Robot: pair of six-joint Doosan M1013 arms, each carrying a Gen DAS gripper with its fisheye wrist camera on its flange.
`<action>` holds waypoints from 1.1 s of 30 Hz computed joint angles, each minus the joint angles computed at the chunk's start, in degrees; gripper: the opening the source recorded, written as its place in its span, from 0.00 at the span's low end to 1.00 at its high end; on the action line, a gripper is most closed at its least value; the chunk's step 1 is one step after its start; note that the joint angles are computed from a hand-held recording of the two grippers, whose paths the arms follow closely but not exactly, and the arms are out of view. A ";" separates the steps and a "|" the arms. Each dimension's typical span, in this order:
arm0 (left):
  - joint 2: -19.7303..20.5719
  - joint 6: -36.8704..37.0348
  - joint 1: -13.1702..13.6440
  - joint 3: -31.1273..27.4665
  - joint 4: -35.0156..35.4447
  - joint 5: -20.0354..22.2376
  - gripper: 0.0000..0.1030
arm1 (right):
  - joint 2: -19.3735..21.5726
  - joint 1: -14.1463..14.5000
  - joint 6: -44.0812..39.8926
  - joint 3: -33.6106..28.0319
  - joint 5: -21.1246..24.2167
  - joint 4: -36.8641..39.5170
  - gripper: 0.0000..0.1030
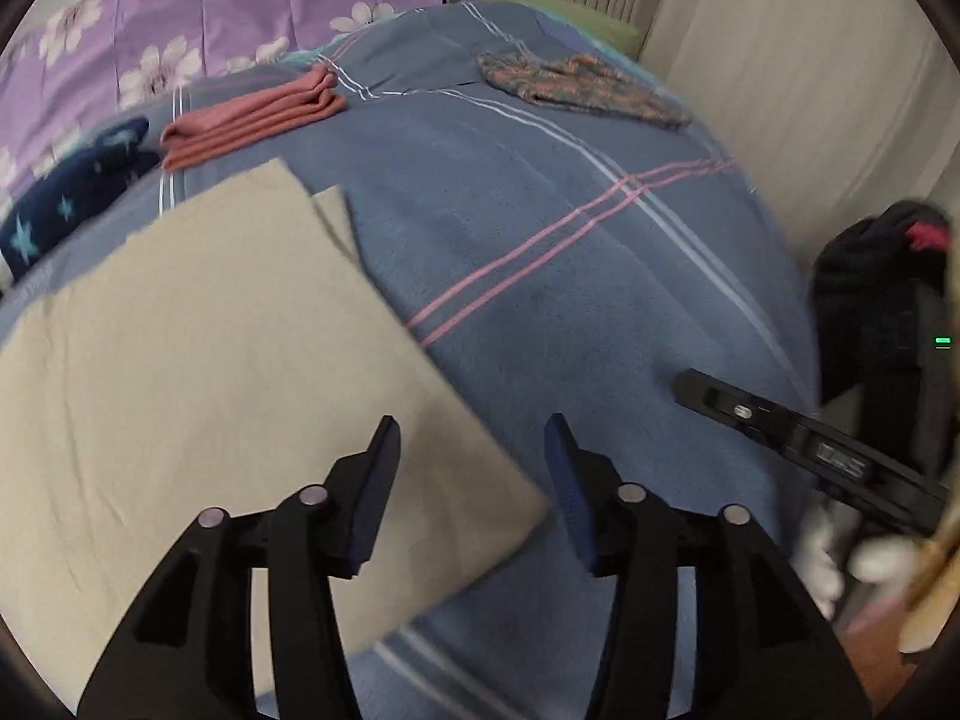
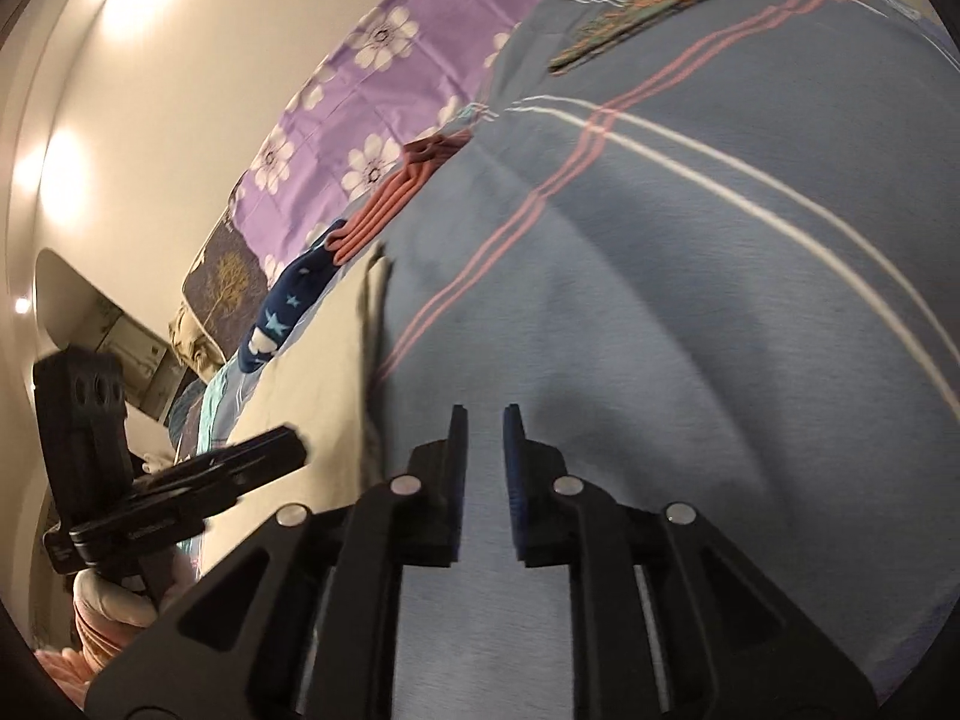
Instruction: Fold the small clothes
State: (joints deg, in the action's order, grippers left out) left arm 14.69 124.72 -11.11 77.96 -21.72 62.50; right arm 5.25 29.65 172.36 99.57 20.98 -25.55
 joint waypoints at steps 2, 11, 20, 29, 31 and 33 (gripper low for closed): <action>-0.86 -0.31 -2.04 1.65 3.53 -3.28 0.50 | -0.43 -0.31 0.82 0.79 -0.61 -0.42 0.14; 0.89 -4.71 1.17 -0.21 2.73 0.75 0.07 | -0.16 -1.96 -11.05 0.55 -2.53 8.15 0.18; 2.75 -5.94 3.27 -2.48 -1.70 6.88 0.07 | 2.82 -4.71 -45.87 -5.43 0.34 35.84 0.21; 2.70 -2.65 2.22 -1.67 -2.50 8.39 0.21 | 9.30 -6.34 -63.42 -16.67 13.39 44.96 0.23; 2.51 -2.18 2.32 -1.43 -2.19 8.04 0.13 | 11.09 -6.68 -66.58 -19.32 16.10 47.08 0.24; 2.62 -1.97 2.92 -1.35 -3.31 8.59 0.05 | 13.08 -7.32 -69.88 -22.01 18.80 50.37 0.24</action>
State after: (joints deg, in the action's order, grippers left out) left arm 17.32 122.75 -8.19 76.61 -25.03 71.09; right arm 18.32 22.33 102.47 77.56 39.78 24.82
